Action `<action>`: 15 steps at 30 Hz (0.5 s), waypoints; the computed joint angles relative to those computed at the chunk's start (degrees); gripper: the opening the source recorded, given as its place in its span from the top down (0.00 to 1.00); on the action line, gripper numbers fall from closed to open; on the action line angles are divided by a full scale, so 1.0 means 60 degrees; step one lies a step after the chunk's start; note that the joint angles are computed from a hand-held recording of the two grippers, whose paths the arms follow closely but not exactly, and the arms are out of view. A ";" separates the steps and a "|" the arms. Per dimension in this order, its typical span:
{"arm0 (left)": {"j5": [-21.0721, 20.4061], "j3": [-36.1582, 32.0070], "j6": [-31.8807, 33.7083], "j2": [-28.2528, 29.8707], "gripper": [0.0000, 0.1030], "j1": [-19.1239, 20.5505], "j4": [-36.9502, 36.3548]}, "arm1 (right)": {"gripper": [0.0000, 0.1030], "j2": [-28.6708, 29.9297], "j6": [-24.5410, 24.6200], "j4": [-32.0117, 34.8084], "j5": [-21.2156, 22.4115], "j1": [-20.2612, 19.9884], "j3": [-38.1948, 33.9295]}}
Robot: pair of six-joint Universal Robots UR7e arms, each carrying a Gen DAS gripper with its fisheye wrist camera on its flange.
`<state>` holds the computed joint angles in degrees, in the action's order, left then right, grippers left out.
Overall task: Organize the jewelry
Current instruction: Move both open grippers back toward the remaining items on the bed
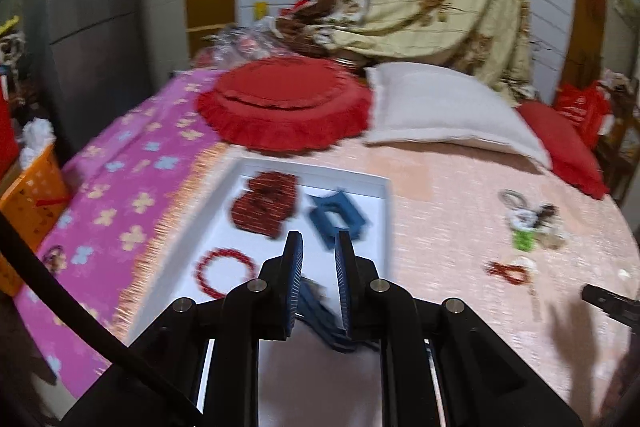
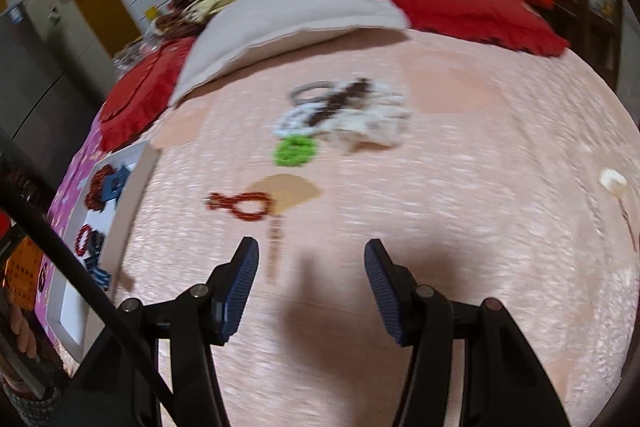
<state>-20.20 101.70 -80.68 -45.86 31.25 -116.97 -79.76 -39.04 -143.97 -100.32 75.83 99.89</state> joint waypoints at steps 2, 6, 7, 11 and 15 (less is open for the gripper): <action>-0.0520 -0.0115 0.1356 0.0332 0.88 0.0004 -0.1580 | 0.43 0.0018 -0.0021 0.0006 0.0036 -0.0211 -0.0174; -0.1572 -0.0962 0.3394 0.1266 0.86 0.0121 -0.3073 | 0.42 0.0181 0.0036 0.0342 0.0317 -0.0578 -0.0674; -0.1857 -0.1325 0.3714 0.1551 0.85 0.0184 -0.3080 | 0.42 0.0243 0.0036 0.0416 0.0407 -0.0630 -0.0781; -0.2927 -0.2555 0.4839 0.2538 0.85 0.0568 -0.3597 | 0.39 0.0506 -0.0068 0.0783 0.0745 -0.0798 -0.1196; -0.3275 -0.3928 0.5263 0.3440 0.85 0.1130 -0.3123 | 0.39 0.0968 -0.0254 0.1004 0.0812 -0.0780 -0.1727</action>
